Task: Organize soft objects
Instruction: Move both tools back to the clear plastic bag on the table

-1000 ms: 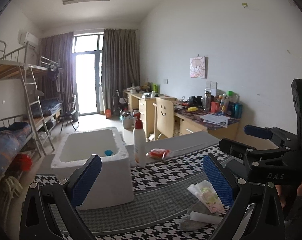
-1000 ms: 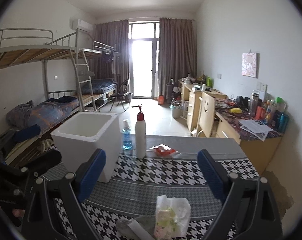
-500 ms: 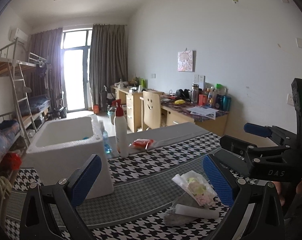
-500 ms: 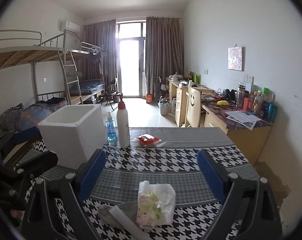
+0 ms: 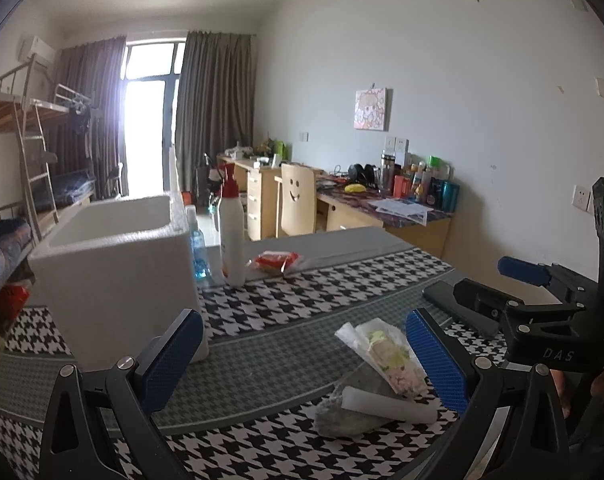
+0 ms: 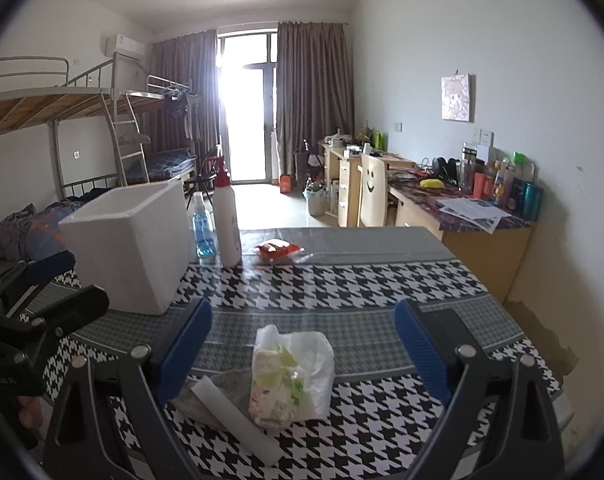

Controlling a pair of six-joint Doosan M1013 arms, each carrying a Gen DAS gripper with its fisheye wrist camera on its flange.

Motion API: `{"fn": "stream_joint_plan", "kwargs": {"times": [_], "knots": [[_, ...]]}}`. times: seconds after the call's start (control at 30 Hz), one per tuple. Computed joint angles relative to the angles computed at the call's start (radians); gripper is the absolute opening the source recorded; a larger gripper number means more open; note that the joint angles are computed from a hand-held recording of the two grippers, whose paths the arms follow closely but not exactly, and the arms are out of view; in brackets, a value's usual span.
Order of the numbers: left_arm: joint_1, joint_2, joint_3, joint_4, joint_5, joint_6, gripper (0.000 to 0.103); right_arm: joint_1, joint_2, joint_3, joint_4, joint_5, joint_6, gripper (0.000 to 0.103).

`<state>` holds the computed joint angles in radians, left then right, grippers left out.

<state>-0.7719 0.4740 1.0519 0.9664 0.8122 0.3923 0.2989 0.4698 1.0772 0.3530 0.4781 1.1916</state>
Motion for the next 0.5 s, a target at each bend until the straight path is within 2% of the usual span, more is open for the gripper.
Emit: {"fn": "stream_joint_plan", "kwargs": {"times": [0.5], "knots": [[0.008,0.005,0.022,-0.088,-0.024,0.058,0.102,-0.002,0.024,0.005,-0.027,0.088,0.028,0.095]]}}
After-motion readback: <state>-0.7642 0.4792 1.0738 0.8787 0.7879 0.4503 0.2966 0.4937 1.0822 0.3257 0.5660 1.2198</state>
